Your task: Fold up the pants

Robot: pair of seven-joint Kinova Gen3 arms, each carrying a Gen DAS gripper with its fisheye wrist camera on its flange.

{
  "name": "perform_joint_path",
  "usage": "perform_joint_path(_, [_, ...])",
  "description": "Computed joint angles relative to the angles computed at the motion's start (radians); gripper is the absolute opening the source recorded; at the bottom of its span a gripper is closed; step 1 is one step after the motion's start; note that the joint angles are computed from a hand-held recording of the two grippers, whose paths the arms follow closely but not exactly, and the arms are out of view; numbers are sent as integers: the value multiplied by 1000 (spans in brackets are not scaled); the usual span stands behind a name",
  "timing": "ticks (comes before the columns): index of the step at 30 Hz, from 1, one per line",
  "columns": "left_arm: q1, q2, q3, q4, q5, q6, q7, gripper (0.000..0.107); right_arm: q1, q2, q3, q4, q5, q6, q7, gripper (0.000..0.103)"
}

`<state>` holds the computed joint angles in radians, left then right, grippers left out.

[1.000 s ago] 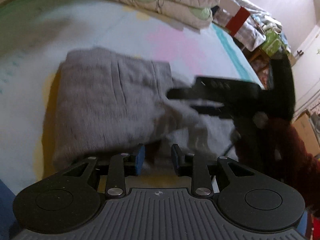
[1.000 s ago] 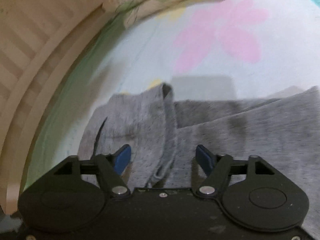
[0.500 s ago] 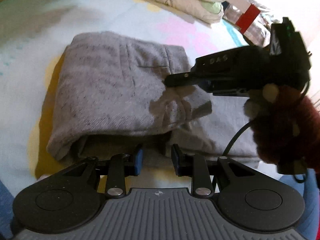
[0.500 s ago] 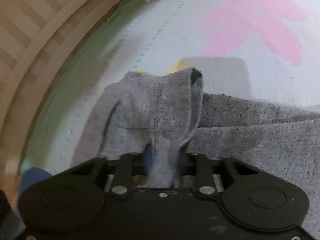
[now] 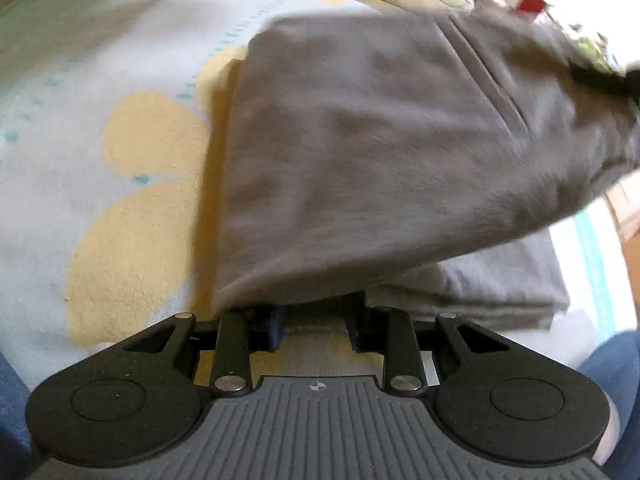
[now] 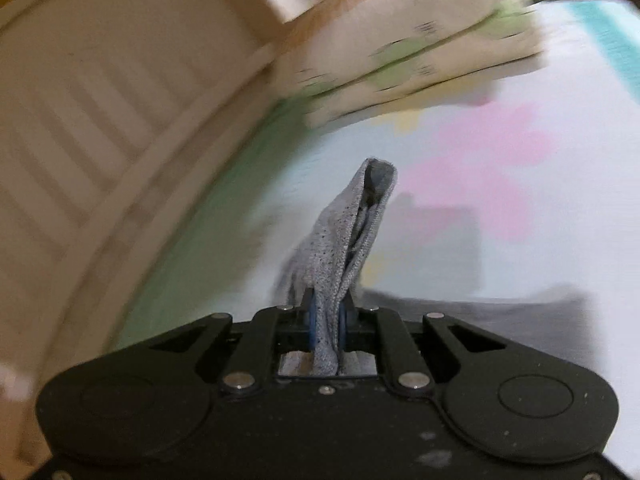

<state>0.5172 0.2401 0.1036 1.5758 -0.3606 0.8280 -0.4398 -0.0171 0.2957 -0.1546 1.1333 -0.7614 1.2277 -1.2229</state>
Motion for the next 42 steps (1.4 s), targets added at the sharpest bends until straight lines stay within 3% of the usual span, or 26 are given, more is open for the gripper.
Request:
perform_joint_path(4, [2, 6, 14, -22, 6, 32, -51, 29, -20, -15, 76, 49, 163, 5, -103, 11])
perform_joint_path(6, [1, 12, 19, -41, 17, 57, -82, 29, -12, 5, 75, 71, 225, 34, -138, 11])
perform_joint_path(9, [-31, 5, 33, -63, 83, 89, -177, 29, -35, 3, 72, 144, 295, -13, -146, 11])
perform_joint_path(13, [-84, -39, 57, -36, 211, 79, -325, 29, -64, -16, 61, 182, 340, -75, -148, 11])
perform_joint_path(16, [-88, -85, 67, -22, 218, 50, -375, 29, -57, -34, 51, 204, 326, -128, -93, 11])
perform_joint_path(19, [-59, -111, 55, -11, 144, -9, -322, 29, -37, -77, 51, 236, 298, -165, -29, 11])
perform_joint_path(22, [-42, -101, 43, -2, 59, -78, -219, 30, -63, -56, 64, 222, 345, -156, -56, 11])
perform_joint_path(25, [-29, -38, 37, -44, 16, -50, -176, 30, -95, -32, 67, 238, 403, -177, -96, 15])
perform_joint_path(28, [-43, 29, 33, -98, 98, 20, -248, 31, -103, -45, 67, 245, 425, -196, -124, 27])
perform_joint_path(30, [-49, 41, 33, -91, 132, 14, -264, 31, -116, -75, 68, 260, 472, -225, -171, 51])
perform_joint_path(33, [-42, 27, 18, -68, 141, -12, -260, 31, -170, -145, 104, 310, 542, -302, -259, 50])
perform_joint_path(35, [-48, 19, 16, -57, 157, -22, -265, 31, -174, -189, 123, 334, 510, -324, -261, 51])
perform_joint_path(37, [-44, 25, 13, -61, 154, -19, -263, 31, -122, -221, 79, 355, 446, -318, -210, 47])
perform_joint_path(39, [-37, 23, 9, -58, 144, -17, -258, 32, -107, -235, 51, 362, 439, -272, -165, 36])
perform_joint_path(41, [-29, 25, 6, -57, 134, -18, -247, 32, -167, -226, 63, 373, 497, -238, -178, 24])
perform_joint_path(42, [-28, 27, 7, -61, 135, -17, -244, 32, -187, -214, 65, 375, 529, -212, -209, 24])
